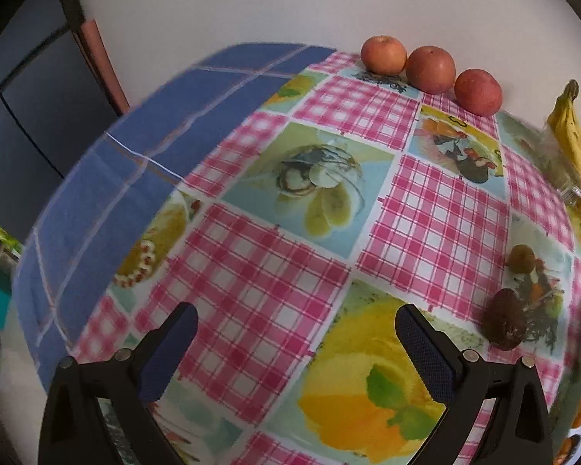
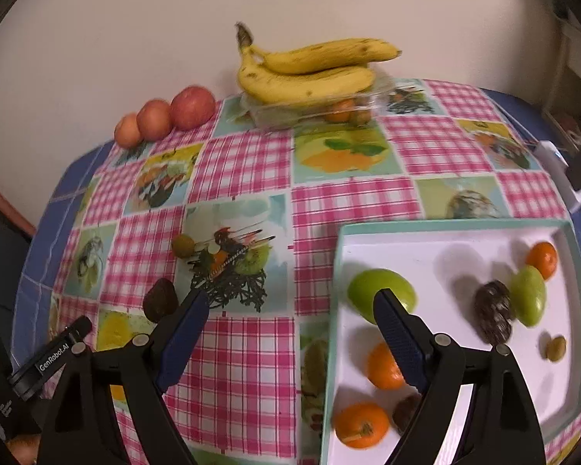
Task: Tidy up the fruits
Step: 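Move both open tools back toward the remaining loose fruit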
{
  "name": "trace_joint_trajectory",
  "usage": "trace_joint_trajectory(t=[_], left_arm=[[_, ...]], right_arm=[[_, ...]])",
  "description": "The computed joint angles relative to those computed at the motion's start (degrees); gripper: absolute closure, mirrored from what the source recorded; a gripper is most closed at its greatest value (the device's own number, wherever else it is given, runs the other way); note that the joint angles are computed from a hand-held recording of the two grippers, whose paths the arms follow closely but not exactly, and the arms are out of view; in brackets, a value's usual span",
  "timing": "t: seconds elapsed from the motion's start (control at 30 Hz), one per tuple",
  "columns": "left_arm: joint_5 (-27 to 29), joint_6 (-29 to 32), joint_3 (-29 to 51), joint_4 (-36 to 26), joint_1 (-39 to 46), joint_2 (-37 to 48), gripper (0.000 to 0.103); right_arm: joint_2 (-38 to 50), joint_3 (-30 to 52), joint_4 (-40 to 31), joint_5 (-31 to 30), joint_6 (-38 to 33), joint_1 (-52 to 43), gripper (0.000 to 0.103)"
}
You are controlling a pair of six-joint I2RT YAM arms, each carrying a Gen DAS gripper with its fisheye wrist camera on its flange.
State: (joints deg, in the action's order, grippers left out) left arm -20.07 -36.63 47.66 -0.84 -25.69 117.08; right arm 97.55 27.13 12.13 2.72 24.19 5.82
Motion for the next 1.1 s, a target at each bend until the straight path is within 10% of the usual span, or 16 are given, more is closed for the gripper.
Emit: trace_joint_trajectory(t=[0.5,1.1], left_arm=[[8.0,-7.5,6.1,0.0,-1.5,1.5,0.002],[21.3,-6.1,5.0,7.7,-2.6,3.5,0.038]], right_arm=[[2.8,2.2,4.8,-5.9,-3.4,-6.8,0.016],[5.8,5.5,2.3,-4.8,-2.3,-5.8,0.030]])
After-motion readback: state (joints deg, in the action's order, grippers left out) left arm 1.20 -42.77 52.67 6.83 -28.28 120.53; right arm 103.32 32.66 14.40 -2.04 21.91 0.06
